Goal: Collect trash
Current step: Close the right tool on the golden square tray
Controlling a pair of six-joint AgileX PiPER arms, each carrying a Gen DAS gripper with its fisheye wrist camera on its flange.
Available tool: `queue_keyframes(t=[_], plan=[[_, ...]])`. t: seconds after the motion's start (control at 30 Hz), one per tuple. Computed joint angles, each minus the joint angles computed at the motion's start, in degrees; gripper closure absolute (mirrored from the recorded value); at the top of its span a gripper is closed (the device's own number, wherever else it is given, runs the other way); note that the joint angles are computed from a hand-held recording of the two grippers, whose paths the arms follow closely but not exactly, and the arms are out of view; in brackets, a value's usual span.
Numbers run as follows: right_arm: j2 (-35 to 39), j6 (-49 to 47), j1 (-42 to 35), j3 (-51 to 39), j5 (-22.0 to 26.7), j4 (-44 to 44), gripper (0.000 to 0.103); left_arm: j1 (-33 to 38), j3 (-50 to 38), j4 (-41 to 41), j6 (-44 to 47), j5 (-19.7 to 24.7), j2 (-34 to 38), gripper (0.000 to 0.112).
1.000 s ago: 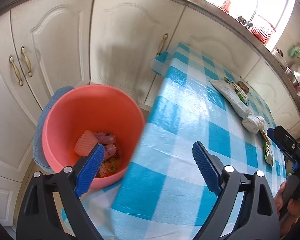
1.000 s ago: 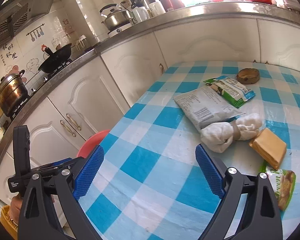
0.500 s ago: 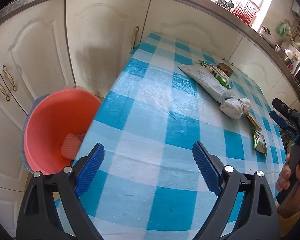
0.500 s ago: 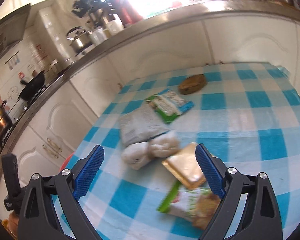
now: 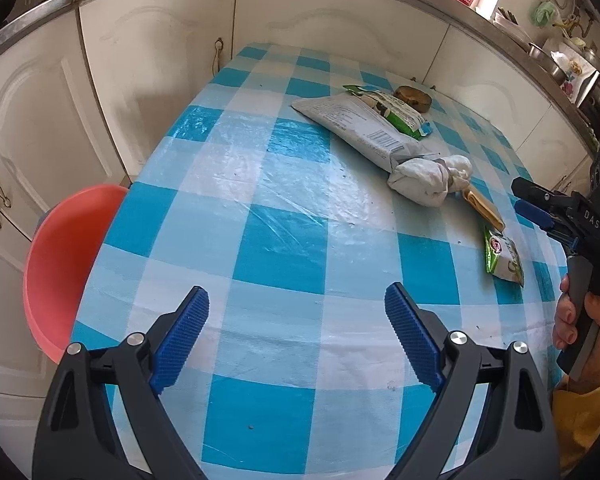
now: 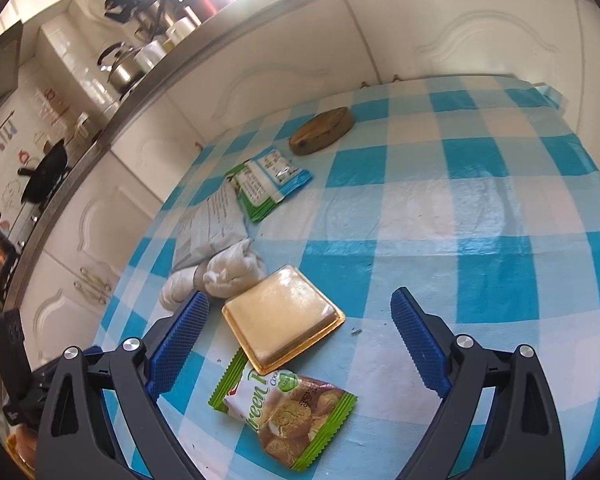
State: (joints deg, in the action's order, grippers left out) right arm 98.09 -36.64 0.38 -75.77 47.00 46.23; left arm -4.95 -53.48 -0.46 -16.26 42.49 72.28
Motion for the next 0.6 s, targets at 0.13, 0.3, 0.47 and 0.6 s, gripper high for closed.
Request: queue_keyframes(t=[0.13, 0.3, 0.47, 0.6], plan=[[-1.0, -2.8, 3.3, 0.6, -1.7, -3.2, 0.011, -2.0, -1.1, 1.7, -2.1, 0.4, 1.6, 0.022], [-0.4, -1.4, 6.8, 0.4, -3.3, -8.7, 0.031, -2.1, -2.3, 0.7, -2.4, 0.6, 3.4, 0.022], [0.1, 0.5, 8.5, 0.0, -5.1, -13.5, 0.031, -0.6, -3.3, -2.9, -0.4, 0.7, 4.5, 0.022], [0.6, 5.7, 10.5, -0.2, -7.1, -20.6, 0.021, -0.1, -3.9, -4.8, 0.1, 0.5, 5.8, 0.022]])
